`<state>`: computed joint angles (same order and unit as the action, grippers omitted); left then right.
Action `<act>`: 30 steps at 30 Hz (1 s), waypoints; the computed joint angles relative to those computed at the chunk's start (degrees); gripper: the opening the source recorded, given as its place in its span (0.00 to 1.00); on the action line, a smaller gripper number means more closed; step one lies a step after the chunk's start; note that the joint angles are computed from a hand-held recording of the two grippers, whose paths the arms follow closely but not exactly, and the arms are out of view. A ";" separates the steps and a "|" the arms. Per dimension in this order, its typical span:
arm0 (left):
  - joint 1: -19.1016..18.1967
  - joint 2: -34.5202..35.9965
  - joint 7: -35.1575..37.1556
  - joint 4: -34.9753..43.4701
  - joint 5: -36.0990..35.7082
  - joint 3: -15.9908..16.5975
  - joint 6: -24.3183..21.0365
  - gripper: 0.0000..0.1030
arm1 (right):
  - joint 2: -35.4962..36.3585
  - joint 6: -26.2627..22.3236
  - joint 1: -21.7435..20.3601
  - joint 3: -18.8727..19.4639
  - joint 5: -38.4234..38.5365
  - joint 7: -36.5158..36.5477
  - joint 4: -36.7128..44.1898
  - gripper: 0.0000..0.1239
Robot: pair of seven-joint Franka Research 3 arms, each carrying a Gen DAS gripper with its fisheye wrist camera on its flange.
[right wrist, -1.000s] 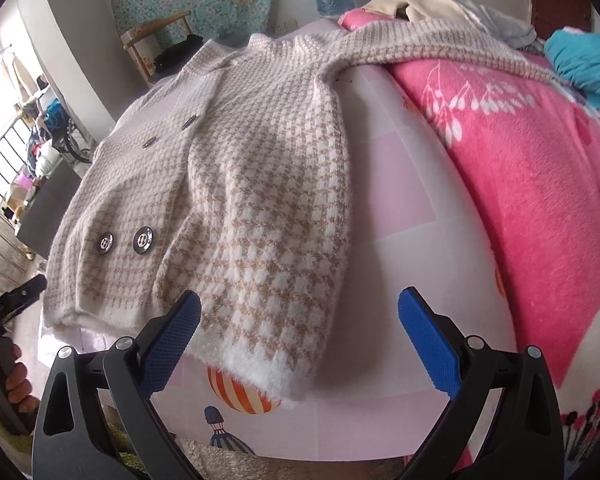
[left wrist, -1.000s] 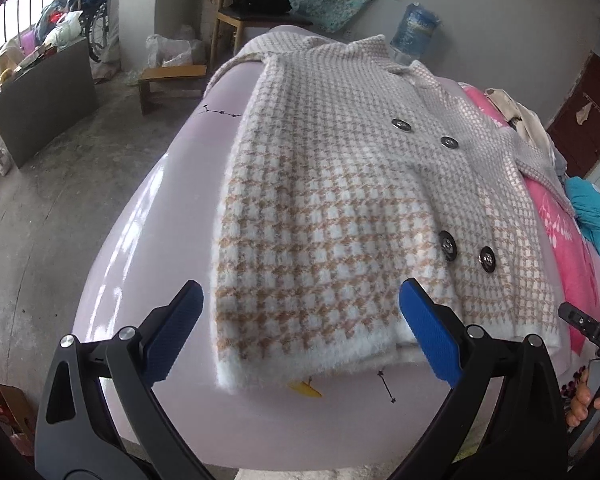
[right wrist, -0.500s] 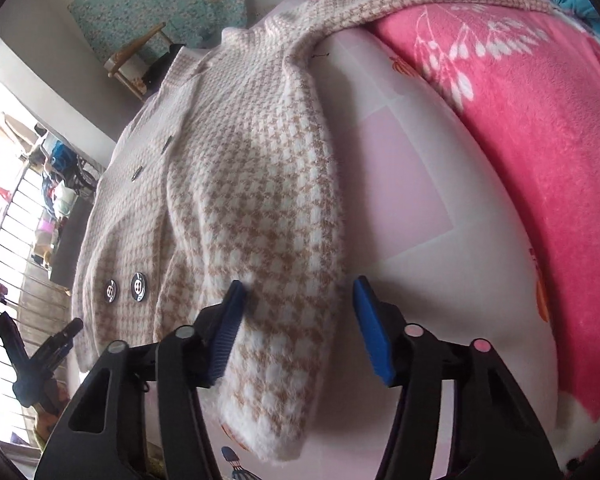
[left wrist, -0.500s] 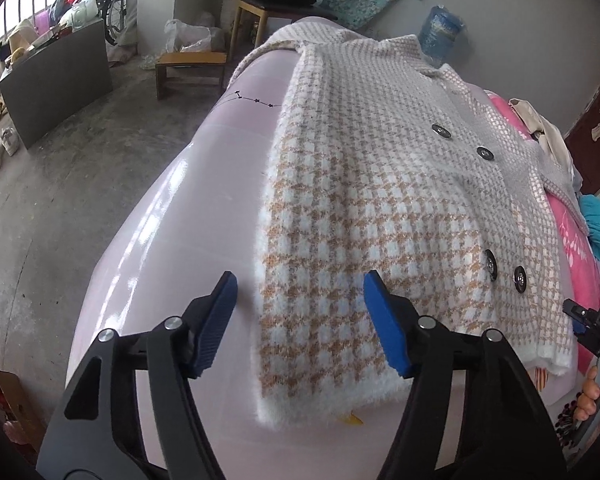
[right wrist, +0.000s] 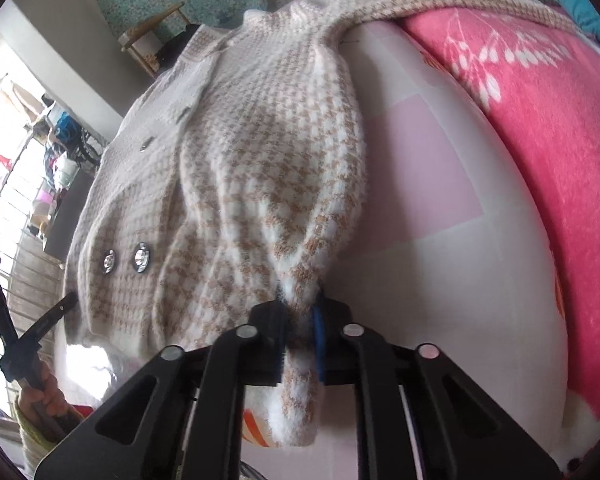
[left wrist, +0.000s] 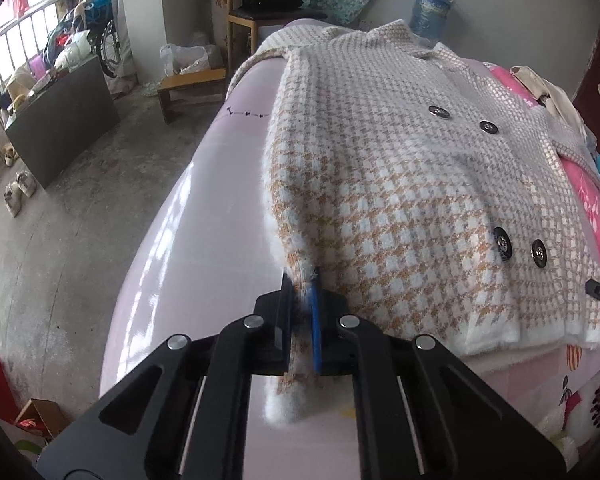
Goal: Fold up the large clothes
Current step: 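Lift the hem with both grippers and fold it over toward the collar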
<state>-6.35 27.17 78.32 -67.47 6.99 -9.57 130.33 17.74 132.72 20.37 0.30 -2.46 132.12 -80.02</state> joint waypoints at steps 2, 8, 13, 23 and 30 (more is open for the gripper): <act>-0.06 -2.72 1.47 -2.78 1.29 0.04 2.85 0.06 | -1.13 0.89 0.50 -0.13 -1.90 -1.07 0.29 0.06; 2.05 -10.48 7.55 -9.20 -3.23 -1.79 6.69 0.05 | -4.39 1.86 0.86 0.02 -5.44 -3.90 0.36 0.06; 2.15 -17.33 10.05 -16.52 -5.62 -1.51 5.51 0.05 | -11.69 1.82 -0.63 1.26 -3.39 -5.04 -6.70 0.05; 2.06 -18.89 7.15 -21.73 -8.19 0.17 -4.00 0.10 | -14.77 -7.77 -3.02 3.73 2.53 -5.38 -13.06 0.19; 2.59 -16.69 6.97 -17.39 -7.81 0.12 -2.65 0.41 | -14.33 -14.21 -1.35 3.92 -10.36 -3.55 -6.43 0.53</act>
